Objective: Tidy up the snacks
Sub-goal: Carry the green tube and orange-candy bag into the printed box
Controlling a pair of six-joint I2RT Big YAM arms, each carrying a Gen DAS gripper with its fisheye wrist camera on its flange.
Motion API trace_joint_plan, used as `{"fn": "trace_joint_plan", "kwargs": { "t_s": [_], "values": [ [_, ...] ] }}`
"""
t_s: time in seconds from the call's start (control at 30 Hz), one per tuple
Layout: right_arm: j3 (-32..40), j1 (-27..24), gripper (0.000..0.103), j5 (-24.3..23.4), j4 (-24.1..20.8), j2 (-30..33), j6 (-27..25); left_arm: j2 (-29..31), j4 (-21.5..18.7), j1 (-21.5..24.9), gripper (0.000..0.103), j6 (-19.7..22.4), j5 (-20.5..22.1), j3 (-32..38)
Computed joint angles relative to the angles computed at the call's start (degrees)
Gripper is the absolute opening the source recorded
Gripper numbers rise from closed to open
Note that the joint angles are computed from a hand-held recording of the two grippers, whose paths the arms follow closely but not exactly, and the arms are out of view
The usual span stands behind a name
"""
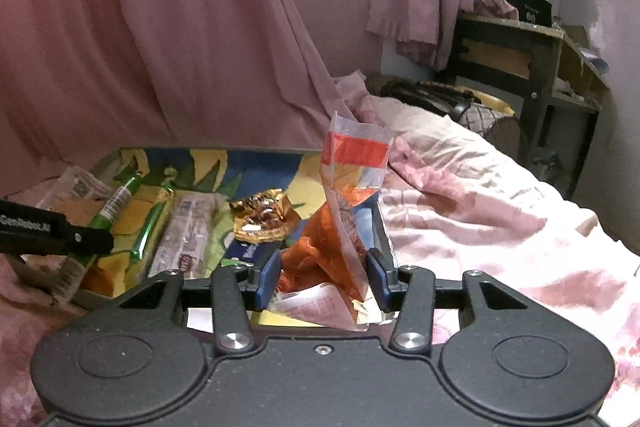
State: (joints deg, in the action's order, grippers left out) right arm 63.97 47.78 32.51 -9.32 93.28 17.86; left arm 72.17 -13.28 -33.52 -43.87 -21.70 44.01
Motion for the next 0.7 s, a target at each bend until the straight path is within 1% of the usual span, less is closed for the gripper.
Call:
{"fn": "trace_joint_plan", "kwargs": {
  "t_s": [0.23, 0.33, 0.5, 0.7],
  "values": [
    [1.2, -0.2, 0.05, -1.8, -2.6, 0.8, 0.7, 0.8, -2.6, 0.1, 0.019, -0.9, 0.2, 1.0],
    [1.6, -0.2, 0.051, -2.4, -3.5, 1.0, 1.0, 0.8, -2.4, 0.0, 0.019, -1.0, -0.1, 0.8],
    [1.6, -0.3, 0.054, -2.7, -3.5, 1.0, 1.2, 0.7, -2.4, 0.0, 0.019, -1.1, -0.1, 0.7],
    [1.5, -0.3, 0.055, -2.8, -3.4, 0.9, 1.2, 0.7, -2.4, -0.2, 0.019, -1.1, -0.5, 0.7]
  ]
}}
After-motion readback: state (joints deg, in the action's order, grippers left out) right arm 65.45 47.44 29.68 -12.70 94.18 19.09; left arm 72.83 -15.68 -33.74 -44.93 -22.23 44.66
